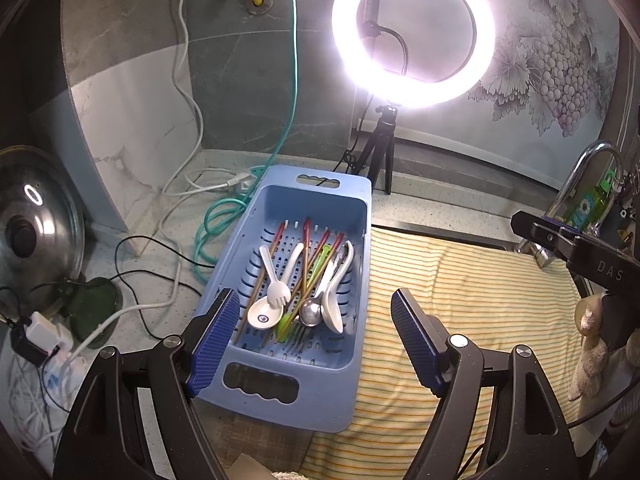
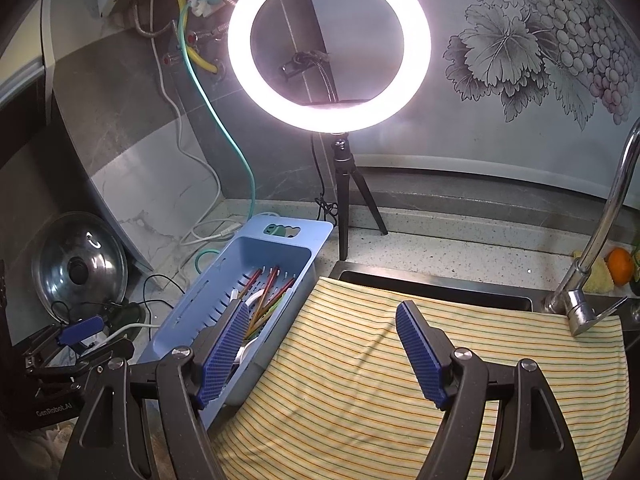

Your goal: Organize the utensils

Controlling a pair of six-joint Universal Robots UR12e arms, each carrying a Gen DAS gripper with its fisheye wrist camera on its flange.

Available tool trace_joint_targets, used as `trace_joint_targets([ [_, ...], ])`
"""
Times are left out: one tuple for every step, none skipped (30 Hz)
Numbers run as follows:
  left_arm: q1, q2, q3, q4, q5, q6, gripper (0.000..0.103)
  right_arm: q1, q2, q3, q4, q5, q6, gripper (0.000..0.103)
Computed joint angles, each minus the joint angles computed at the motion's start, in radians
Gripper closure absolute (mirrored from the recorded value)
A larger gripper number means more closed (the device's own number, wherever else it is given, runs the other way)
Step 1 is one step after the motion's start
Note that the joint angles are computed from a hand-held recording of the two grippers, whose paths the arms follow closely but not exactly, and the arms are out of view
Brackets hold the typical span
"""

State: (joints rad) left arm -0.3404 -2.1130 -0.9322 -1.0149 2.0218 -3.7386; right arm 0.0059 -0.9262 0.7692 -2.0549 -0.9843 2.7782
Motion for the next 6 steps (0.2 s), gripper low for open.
trace_joint_targets([
  [0.000,0.000,0.001,-0.002,0.000,0.002,0.025,0.000,0.000,0.000,0.000,0.000,-0.002,0.030],
  [-0.001,-0.002,0.004,-0.007,0.005,0.003,0.025,0.000,0.000,0.001,-0.001,-0.002,-0.002,0.030],
  [-0.002,-0.002,0.006,-0.010,0.009,0.003,0.024,0.000,0.000,0.000,0.000,-0.004,-0.002,0.030],
  [-0.002,-0.003,0.007,-0.010,0.009,0.004,0.023,0.000,0.001,-0.001,0.004,-0.003,-0.002,0.030],
  [-0.002,-0.003,0.008,-0.012,0.007,0.006,0.023,0.000,0.003,-0.005,0.012,-0.002,-0.002,0.030],
  [-0.002,-0.004,0.010,-0.015,0.007,0.005,0.023,0.000,0.005,-0.008,0.016,-0.003,-0.002,0.030],
])
